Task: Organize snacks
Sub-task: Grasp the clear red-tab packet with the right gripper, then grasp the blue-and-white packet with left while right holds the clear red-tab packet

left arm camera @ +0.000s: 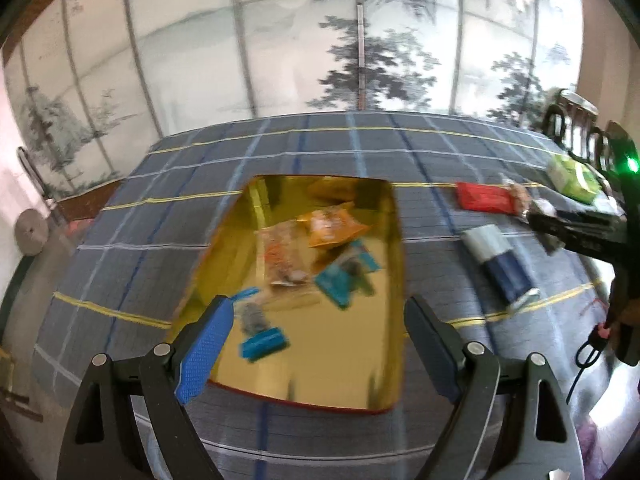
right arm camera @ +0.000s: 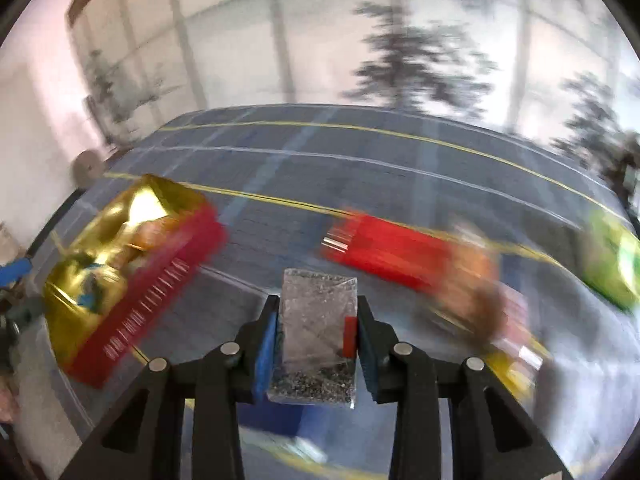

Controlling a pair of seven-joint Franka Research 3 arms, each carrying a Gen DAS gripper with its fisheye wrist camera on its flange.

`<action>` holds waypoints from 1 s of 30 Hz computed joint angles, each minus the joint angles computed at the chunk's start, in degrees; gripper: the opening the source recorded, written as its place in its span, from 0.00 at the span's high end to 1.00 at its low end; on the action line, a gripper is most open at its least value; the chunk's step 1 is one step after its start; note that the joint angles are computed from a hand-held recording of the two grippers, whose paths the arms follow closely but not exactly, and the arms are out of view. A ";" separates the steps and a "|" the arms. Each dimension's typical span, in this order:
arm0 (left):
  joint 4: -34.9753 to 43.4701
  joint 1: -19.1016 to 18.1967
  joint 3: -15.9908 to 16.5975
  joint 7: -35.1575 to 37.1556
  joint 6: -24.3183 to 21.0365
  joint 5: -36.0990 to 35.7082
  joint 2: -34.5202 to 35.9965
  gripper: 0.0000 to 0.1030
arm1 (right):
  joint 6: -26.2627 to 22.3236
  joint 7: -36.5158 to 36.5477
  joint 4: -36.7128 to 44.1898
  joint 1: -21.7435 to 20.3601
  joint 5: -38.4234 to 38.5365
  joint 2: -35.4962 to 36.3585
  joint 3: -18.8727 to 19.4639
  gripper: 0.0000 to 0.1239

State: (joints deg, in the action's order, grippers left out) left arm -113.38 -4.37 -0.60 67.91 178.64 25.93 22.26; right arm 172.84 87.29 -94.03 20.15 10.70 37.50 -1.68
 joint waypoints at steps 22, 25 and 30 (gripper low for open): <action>37.82 0.50 -17.89 20.95 -34.65 -27.96 22.59 0.14 | 10.36 6.56 -15.00 -8.01 4.76 -3.34 -6.95 0.71; 46.01 -1.73 -16.47 19.45 -40.21 -28.97 27.45 0.13 | 11.70 4.29 -15.27 -10.07 5.33 -3.48 -4.34 0.71; 56.08 -4.58 -14.07 15.70 -46.53 -28.87 33.36 0.14 | 13.93 0.57 -16.09 -14.55 6.50 -3.90 1.09 0.71</action>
